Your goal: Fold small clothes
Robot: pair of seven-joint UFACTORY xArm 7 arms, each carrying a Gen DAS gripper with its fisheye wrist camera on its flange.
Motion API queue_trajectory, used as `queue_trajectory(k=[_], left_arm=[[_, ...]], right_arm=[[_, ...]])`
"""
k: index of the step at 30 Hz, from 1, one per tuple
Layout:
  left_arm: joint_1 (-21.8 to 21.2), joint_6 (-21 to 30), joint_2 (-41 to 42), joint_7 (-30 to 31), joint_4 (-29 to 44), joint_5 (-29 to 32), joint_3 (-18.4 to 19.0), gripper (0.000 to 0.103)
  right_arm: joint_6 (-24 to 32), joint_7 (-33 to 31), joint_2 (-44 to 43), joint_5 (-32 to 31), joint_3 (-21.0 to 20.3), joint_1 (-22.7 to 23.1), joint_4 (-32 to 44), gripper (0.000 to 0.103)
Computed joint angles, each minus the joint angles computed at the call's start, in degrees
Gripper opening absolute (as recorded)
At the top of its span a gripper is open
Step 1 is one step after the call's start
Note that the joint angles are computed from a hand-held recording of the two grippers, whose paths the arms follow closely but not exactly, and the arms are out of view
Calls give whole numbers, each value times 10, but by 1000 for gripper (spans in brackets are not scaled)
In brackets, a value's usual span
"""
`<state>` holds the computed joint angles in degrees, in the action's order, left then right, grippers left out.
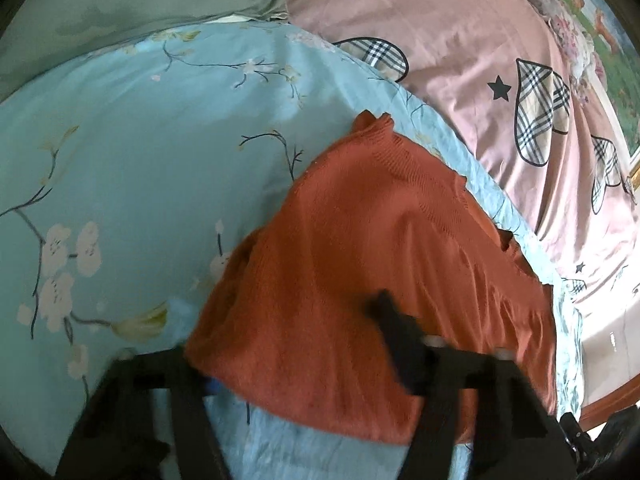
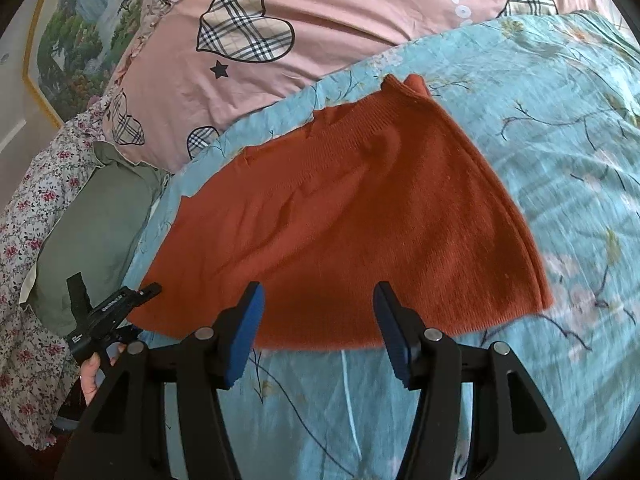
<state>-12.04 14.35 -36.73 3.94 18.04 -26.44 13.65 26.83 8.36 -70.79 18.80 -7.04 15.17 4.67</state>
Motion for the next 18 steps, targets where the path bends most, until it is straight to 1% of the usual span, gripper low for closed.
queue_trajectory(k=[1, 2, 3, 4, 6, 9, 10, 11, 12, 14, 15, 16, 17, 18], left_arm=[[-5, 2, 4, 7, 5, 1, 5, 32], [-5, 3, 6, 10, 8, 4, 2, 25], [2, 4, 3, 9, 10, 12, -9, 12], [6, 4, -4, 9, 11, 20, -19, 10], [0, 2, -28, 16, 12, 31, -30, 9], [-33, 2, -63, 29, 21, 44, -44, 7], [-54, 1, -74, 38, 24, 45, -43, 7], [-82, -3, -81, 49, 26, 42, -38, 7], [-118, -8, -84, 65, 28, 39, -35, 6], [-150, -17, -76, 73, 32, 44, -52, 6], [-161, -24, -62, 67, 34, 48, -71, 6], [-170, -32, -48, 67, 35, 54, -84, 6], [-181, -42, -34, 66, 33, 59, -93, 7], [-195, -49, -15, 67, 33, 62, -96, 7]], right_arm=[[-7, -4, 10, 1, -4, 4, 3, 58], [-12, -7, 20, 2, -8, 7, 7, 58], [-19, -12, 30, 4, -14, 11, 11, 58], [-25, -17, 35, 6, -20, 13, 12, 58], [-34, -27, 47, 11, -32, 17, 17, 58], [-39, -51, 65, 27, -65, 28, 30, 58], [-38, -65, 74, 36, -85, 38, 38, 58], [-37, -75, 83, 43, -93, 42, 46, 58], [-40, -86, 91, 52, -103, 48, 53, 58], [-41, -109, 115, 70, -123, 65, 73, 58], [-36, -131, 136, 86, -149, 89, 91, 58], [-33, -145, 152, 101, -163, 106, 103, 58], [-32, -169, 173, 123, -193, 140, 122, 59], [-25, -196, 192, 145, -224, 176, 141, 65]])
